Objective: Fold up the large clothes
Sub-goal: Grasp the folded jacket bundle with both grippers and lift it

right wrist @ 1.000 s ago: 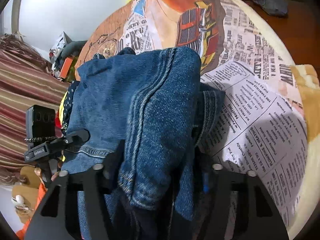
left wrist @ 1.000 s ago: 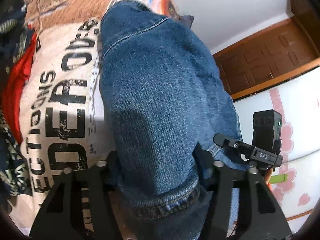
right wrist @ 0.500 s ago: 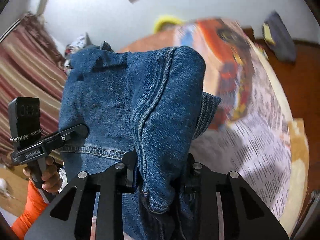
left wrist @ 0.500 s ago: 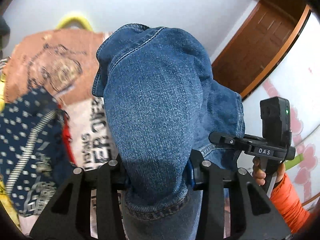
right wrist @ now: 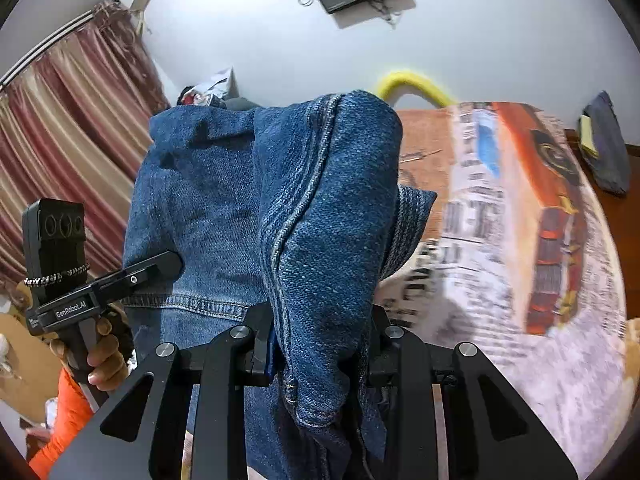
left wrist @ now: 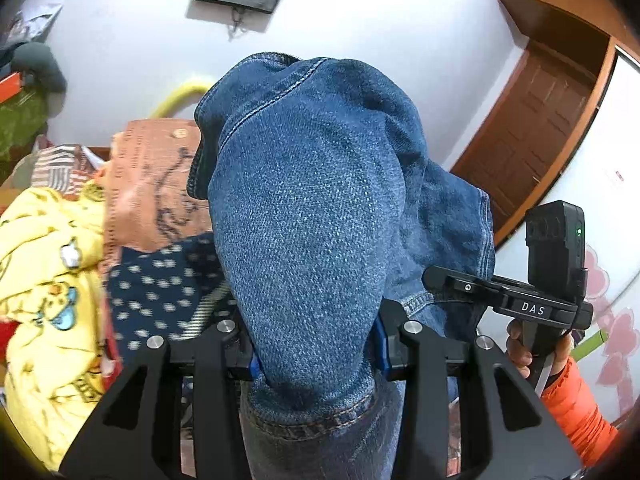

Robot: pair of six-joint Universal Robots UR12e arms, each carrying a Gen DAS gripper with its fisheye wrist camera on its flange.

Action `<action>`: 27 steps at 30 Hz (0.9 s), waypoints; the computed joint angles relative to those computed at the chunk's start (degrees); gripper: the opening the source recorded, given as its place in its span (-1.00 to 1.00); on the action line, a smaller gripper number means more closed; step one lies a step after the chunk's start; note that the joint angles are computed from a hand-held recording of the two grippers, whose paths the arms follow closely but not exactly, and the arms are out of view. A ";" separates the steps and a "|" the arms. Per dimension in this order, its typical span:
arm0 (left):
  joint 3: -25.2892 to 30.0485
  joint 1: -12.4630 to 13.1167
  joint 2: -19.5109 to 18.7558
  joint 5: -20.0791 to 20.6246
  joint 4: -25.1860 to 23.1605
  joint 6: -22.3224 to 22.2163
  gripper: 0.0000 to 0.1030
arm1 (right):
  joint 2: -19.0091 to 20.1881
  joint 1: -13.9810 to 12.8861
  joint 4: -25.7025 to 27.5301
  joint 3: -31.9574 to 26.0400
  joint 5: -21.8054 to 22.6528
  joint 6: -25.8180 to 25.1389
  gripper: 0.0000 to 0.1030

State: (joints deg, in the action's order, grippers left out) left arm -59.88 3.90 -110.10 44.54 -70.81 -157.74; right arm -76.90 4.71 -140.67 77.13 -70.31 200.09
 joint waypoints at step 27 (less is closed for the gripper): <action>1.66 3.61 -10.48 8.51 0.21 -9.93 0.15 | 16.05 3.25 15.56 -15.67 2.02 4.42 -0.23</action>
State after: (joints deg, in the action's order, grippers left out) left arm -58.22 7.50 -120.58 53.05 -70.60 -167.68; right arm -60.85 7.96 -125.12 61.46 -68.29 204.50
